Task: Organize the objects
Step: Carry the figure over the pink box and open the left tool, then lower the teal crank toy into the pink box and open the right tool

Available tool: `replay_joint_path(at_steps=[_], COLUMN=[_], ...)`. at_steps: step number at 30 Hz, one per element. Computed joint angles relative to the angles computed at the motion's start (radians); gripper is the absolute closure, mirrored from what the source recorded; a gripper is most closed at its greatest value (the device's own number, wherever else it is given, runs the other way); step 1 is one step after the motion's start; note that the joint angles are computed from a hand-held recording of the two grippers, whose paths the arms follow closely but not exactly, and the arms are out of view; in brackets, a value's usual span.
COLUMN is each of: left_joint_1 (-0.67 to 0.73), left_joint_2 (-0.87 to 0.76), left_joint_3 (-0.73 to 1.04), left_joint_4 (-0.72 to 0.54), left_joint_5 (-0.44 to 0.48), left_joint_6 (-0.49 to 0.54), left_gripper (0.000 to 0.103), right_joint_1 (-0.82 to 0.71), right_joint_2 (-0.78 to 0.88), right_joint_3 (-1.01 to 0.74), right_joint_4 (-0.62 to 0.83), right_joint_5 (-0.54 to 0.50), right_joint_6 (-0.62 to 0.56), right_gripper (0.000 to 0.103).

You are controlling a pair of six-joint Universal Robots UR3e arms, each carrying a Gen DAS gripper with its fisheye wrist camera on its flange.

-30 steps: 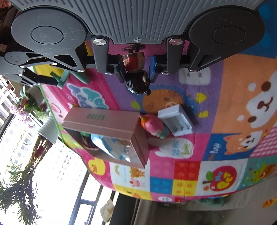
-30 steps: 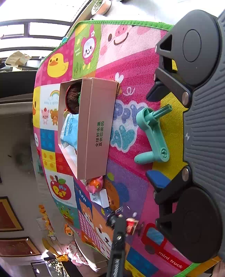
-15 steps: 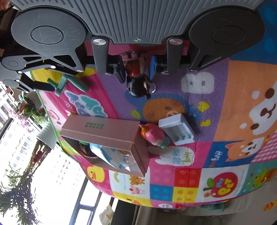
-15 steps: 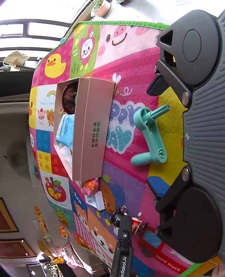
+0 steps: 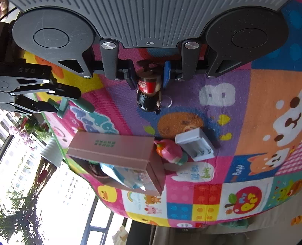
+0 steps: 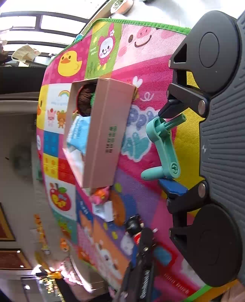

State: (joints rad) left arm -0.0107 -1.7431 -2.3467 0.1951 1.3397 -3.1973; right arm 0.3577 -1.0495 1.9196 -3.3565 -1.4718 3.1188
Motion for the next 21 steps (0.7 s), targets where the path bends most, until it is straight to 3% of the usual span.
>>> replay_joint_path(at_steps=[6,11,15,18,21], left_joint_1=[0.005,-0.033,-0.030,-0.030,0.001], left_joint_2=[0.018,-0.171,-0.332,-0.378,-0.350], left_joint_3=[0.195,0.533,0.832,0.865,0.753], left_joint_4=[-0.043,-0.036,-0.326,-0.361,-0.262], left_joint_5=[-0.036,-0.022,-0.078,-0.045,-0.065], left_joint_6=[0.022,-0.075,-0.116,-0.115,-0.137], left_gripper=[0.070,0.070,0.070,0.071,0.071], right_joint_1=[-0.049,-0.069,-0.081,-0.103,-0.131], right_joint_2=[-0.067,-0.085,-0.110,-0.126,-0.129], right_joint_3=[0.065,0.084,0.102,0.123,0.121], right_joint_4=[-0.078,-0.116,-0.116,-0.124,-0.109], right_joint_5=[0.050,0.049,0.042,0.044,0.051], right_joint_6=[0.043,0.067,0.073,0.073,0.095], right_gripper=[0.033,0.033,0.033,0.033,0.033])
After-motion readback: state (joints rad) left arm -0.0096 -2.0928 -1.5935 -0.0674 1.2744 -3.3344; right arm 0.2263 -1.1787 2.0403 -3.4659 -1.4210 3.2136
